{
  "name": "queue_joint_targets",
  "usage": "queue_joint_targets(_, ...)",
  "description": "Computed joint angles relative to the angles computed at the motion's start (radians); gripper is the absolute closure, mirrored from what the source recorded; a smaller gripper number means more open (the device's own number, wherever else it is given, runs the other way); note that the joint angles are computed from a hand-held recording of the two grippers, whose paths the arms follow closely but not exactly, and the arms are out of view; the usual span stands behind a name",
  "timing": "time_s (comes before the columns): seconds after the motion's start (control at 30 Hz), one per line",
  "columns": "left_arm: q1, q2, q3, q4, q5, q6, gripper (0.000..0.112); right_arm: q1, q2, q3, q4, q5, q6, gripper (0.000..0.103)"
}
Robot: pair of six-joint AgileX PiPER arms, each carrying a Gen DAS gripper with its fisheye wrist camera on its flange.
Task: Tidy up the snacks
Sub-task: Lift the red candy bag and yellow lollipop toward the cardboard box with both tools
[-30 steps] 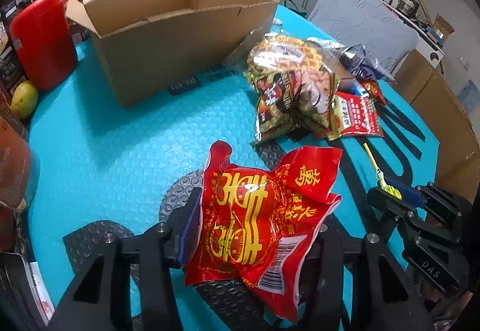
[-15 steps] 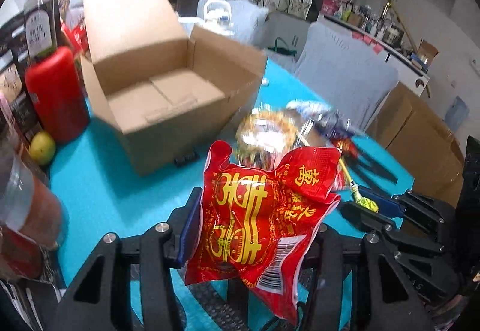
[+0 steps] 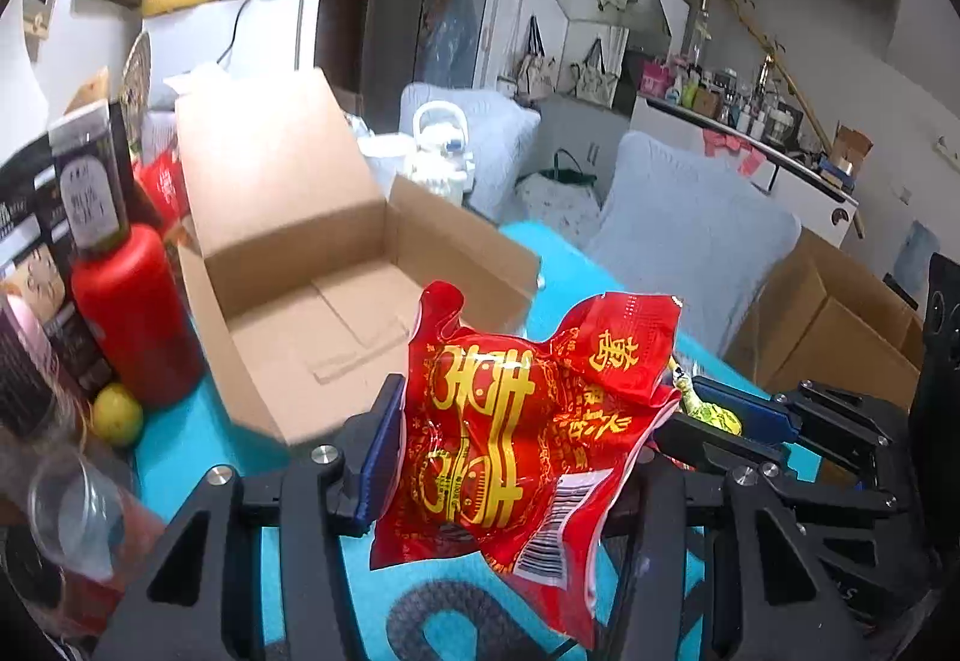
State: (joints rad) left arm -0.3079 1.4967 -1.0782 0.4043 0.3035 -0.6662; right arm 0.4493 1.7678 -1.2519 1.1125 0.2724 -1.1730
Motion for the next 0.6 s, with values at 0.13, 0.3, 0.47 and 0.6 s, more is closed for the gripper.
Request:
queue_joint_targets(0.13,0.015,0.03,-0.065,0.046,0.004,-0.02,0.062,0.001,0.054,-0.115,-0.043,0.034,0.029,0.079)
queue_joint_targets(0.3,0.048,0.082,-0.152,0.069,-0.004,-0.026,0.062,0.003,0.141,-0.278,-0.127,0.067,0.098,0.079)
queue_joint_targets(0.47,0.09,0.139,-0.233,0.077,-0.019,-0.028,0.062,0.001,0.245,-0.468,-0.228,0.114,0.189,0.079)
queue_joint_targets(0.6,0.13,0.188,-0.294,0.124,-0.042,-0.079,0.062,0.0,0.339,-0.629,-0.276,0.148,0.248,0.079)
